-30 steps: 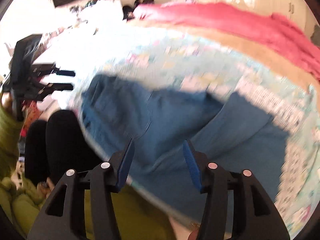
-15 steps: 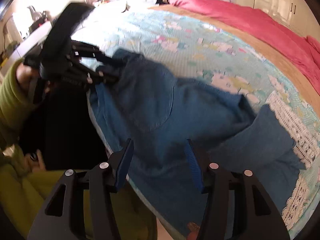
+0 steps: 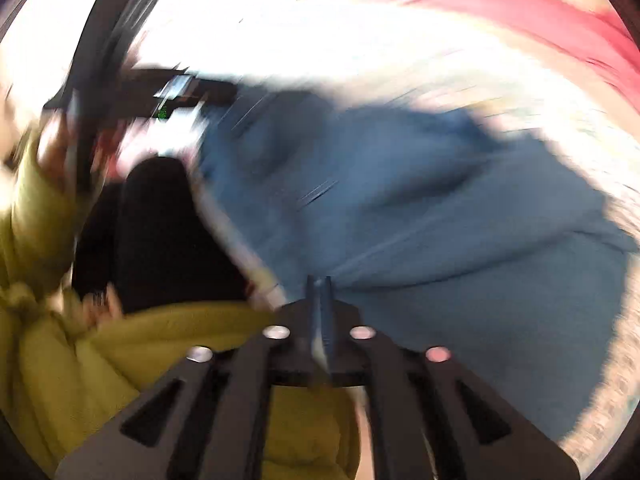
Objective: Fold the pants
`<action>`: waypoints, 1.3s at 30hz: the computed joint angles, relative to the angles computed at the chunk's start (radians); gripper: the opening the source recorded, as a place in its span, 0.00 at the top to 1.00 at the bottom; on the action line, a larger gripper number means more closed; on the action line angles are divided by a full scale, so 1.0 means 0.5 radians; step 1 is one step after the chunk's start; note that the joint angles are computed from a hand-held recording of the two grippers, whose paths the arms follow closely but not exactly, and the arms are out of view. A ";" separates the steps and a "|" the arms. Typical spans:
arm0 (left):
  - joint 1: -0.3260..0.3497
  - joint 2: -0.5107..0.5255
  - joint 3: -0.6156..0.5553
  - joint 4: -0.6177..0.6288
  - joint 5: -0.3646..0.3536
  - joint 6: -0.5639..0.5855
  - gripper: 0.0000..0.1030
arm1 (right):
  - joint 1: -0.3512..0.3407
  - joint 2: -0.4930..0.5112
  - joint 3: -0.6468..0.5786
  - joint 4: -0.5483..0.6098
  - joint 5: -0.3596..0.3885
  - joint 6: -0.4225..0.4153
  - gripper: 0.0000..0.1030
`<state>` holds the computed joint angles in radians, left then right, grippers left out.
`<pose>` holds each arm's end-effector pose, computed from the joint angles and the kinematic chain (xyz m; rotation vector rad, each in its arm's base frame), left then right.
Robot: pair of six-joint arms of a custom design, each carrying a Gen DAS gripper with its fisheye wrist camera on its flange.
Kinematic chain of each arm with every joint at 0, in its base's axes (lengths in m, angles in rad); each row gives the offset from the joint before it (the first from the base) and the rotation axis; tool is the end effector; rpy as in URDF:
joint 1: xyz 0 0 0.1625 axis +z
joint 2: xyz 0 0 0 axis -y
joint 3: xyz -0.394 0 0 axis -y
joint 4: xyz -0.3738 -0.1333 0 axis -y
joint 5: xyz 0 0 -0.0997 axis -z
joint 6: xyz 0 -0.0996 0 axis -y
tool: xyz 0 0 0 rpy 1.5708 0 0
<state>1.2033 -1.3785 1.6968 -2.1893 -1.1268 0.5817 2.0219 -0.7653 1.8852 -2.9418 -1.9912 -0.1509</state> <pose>-0.0341 -0.5786 0.3758 1.1308 2.3990 -0.3346 0.3302 -0.4692 0.0357 0.7398 -2.6313 0.4282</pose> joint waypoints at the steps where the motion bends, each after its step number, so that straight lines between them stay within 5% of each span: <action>1: -0.028 0.006 0.010 0.002 -0.011 0.002 0.54 | -0.008 -0.055 0.038 -0.094 -0.103 0.028 0.61; 2: -0.043 0.016 0.012 0.006 -0.020 -0.004 0.53 | -0.025 -0.104 0.064 -0.177 -0.204 0.058 0.52; 6: -0.118 0.077 0.046 -0.016 -0.045 -0.042 0.47 | -0.099 -0.193 0.066 -0.365 -0.544 0.148 0.52; 9: -0.187 0.076 0.164 -0.226 0.094 0.027 0.35 | -0.161 -0.208 0.036 -0.436 -0.682 0.209 0.44; 12: -0.167 0.071 0.180 -0.291 0.191 0.062 0.34 | -0.194 -0.192 0.026 -0.499 -0.742 0.211 0.42; 19: 0.044 0.093 0.029 -0.166 0.546 -0.055 0.33 | -0.171 -0.060 -0.067 -0.380 -0.517 0.170 0.40; 22: 0.077 0.053 -0.038 0.012 0.455 -0.163 0.32 | -0.182 -0.055 -0.114 -0.243 -0.612 0.322 0.40; 29: -0.174 -0.153 0.083 -0.253 0.251 0.005 0.24 | -0.226 -0.194 -0.056 -0.313 -0.795 0.359 0.40; 33: -0.232 -0.056 0.064 -0.178 0.049 -0.017 0.21 | -0.237 -0.212 -0.107 -0.389 -0.909 0.329 0.40; 39: -0.278 0.141 0.187 -0.240 0.018 -0.124 0.17 | -0.250 -0.154 -0.260 -0.451 -0.882 0.285 0.40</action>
